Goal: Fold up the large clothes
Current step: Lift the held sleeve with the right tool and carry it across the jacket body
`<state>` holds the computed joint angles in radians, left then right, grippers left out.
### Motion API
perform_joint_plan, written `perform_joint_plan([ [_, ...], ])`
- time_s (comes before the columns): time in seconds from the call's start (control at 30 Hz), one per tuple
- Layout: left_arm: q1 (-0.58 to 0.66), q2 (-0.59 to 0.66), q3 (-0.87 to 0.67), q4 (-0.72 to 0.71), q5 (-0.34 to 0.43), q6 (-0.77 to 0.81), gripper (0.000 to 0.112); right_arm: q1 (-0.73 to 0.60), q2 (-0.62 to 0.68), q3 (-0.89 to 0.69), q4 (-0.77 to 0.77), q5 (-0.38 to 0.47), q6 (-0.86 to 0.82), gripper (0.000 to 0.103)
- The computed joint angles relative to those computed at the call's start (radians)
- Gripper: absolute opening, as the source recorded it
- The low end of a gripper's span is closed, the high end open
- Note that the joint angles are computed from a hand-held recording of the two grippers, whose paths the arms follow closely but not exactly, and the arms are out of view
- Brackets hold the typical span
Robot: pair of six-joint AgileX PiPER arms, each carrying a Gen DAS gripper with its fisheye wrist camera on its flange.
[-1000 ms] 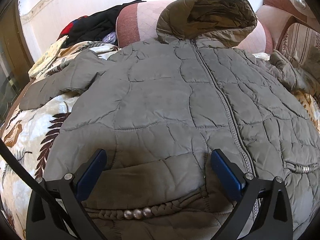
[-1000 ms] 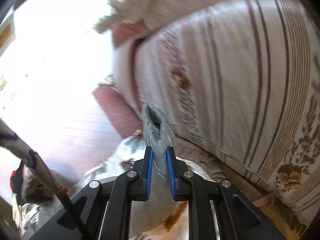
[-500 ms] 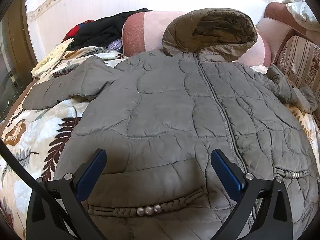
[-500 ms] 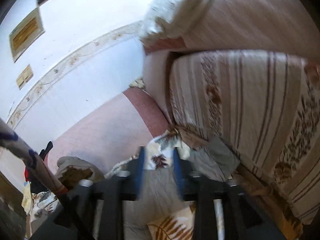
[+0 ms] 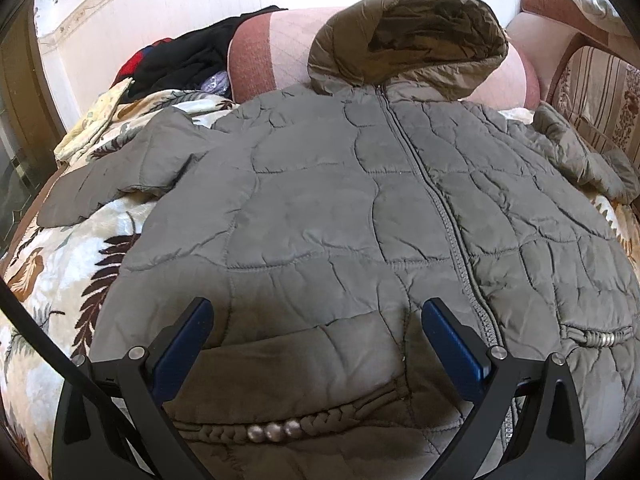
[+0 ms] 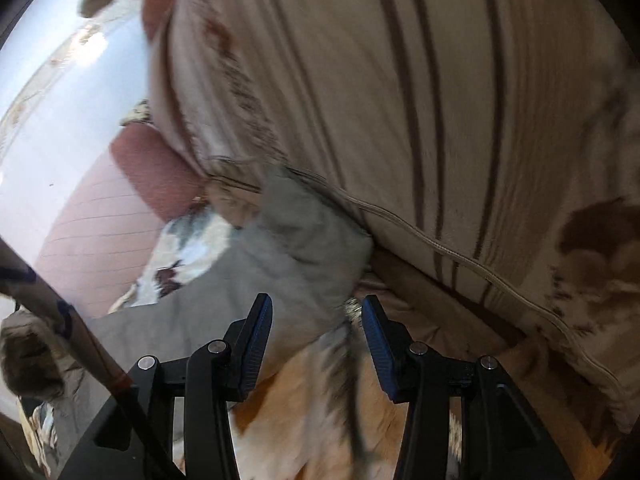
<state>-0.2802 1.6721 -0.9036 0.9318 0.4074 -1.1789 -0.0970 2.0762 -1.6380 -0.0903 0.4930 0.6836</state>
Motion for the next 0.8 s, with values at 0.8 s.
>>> perform_joint_plan([
  [0.8, -0.014, -0.034, 0.027, 0.091, 0.007, -0.099, 0.103, 0.112, -0.145, -0.090, -0.190, 0.041, 0.088, 0.013],
])
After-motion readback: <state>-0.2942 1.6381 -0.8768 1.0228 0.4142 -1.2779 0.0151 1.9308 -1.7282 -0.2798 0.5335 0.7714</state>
